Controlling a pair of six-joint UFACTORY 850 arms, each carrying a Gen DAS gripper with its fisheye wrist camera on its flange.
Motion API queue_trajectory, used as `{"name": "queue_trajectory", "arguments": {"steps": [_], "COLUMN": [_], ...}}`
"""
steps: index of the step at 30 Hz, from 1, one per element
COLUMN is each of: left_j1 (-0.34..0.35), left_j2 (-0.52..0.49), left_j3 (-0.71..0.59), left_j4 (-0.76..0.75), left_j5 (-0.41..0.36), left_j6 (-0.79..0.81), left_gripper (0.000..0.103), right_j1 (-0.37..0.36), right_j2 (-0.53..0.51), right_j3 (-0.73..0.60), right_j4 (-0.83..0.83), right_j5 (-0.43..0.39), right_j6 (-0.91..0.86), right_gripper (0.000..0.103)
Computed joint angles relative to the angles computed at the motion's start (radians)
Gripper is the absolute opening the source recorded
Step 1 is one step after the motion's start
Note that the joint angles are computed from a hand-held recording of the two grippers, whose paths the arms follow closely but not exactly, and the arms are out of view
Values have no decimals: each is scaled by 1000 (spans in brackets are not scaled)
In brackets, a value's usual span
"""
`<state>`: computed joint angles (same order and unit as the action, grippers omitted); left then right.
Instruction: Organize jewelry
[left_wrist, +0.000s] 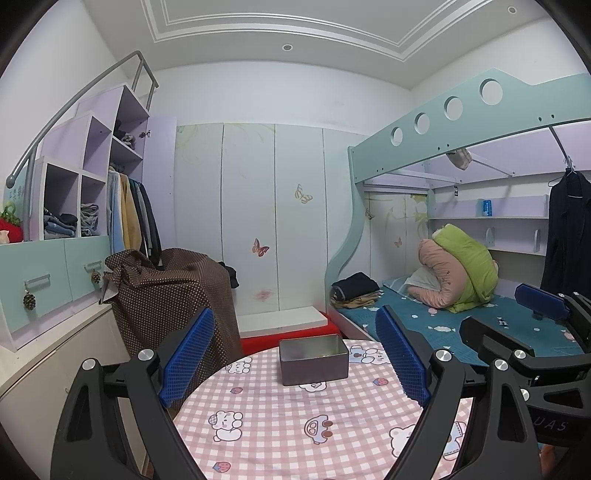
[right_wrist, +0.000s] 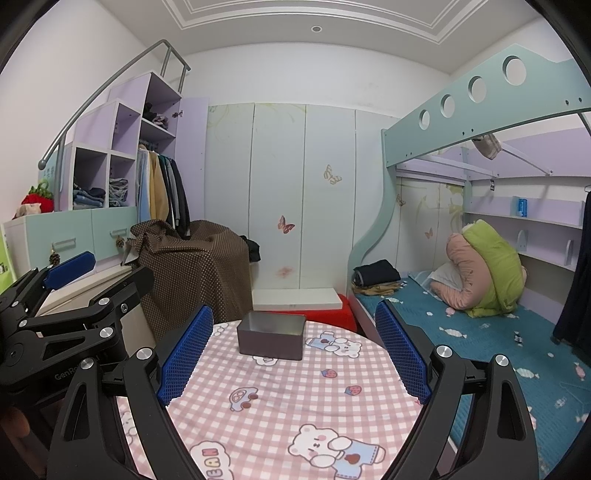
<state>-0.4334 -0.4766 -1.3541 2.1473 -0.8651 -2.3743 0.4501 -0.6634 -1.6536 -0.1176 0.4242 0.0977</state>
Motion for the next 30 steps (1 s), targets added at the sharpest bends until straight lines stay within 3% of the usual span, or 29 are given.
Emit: {"name": "queue_trajectory", "arguments": {"steps": [30], "left_j1": [5], "left_j2": [-4], "left_j3": [-7], "left_j4": [7], "left_j5": [13], "left_j6": [-5], "left_gripper": [86], "right_j1": [3], "right_j2": [-3], "right_j3": [3], "right_j4": [1], "right_j5": [3], "right_j6": [5], "right_gripper": [87]}}
